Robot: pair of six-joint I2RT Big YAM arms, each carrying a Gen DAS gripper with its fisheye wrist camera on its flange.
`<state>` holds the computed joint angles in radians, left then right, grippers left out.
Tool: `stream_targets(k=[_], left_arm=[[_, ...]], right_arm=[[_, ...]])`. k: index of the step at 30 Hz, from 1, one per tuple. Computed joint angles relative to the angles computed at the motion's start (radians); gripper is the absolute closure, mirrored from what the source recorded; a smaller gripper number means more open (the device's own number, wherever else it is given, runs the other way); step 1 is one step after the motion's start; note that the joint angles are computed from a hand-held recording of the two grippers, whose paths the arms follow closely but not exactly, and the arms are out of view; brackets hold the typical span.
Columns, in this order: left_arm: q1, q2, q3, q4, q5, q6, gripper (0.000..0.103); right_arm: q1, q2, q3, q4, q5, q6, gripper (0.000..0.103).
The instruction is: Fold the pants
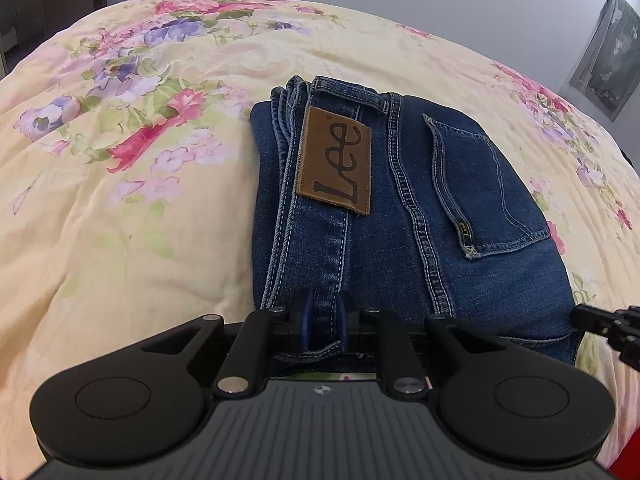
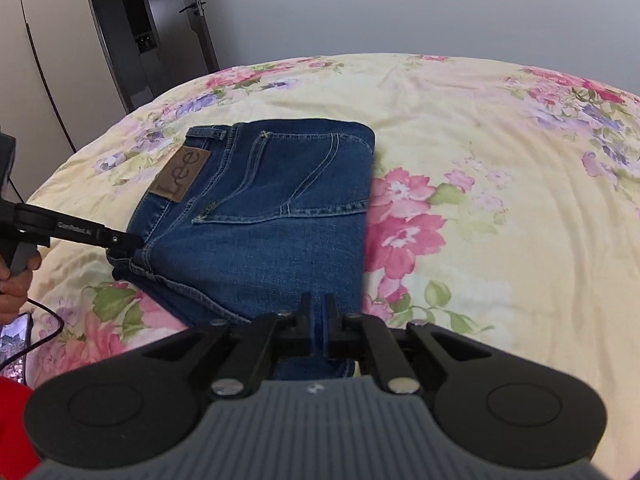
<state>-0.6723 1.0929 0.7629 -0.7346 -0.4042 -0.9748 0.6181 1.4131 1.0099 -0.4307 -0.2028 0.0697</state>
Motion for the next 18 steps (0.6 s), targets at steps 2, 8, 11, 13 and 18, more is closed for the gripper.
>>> stream_targets(k=[2,8,11,13,18], left_arm=[[0.003,-0.001,-0.009,0.015,0.003,-0.001,0.083],[0.005,-0.003,0.005,-0.005,0.01,-0.018,0.083],[-0.017,-0.003,0.059,-0.085,-0.03,-0.032,0.082],[-0.054,-0.009,0.102,-0.147,-0.088,-0.036,0.082],[-0.169,-0.043,0.256,-0.337,-0.257,-0.07,0.076]], right_arm=[[0.006,0.035,0.004,-0.02,0.008,0.002,0.103],[-0.004,0.063,0.044,-0.074,-0.012,0.024,0.103],[-0.009,0.026,0.061,-0.112,-0.012,0.009,0.1],[-0.014,-0.009,0.075,-0.133,-0.015,0.005,0.096],[-0.016,-0.129,0.111,-0.16,-0.004,-0.039,0.072]])
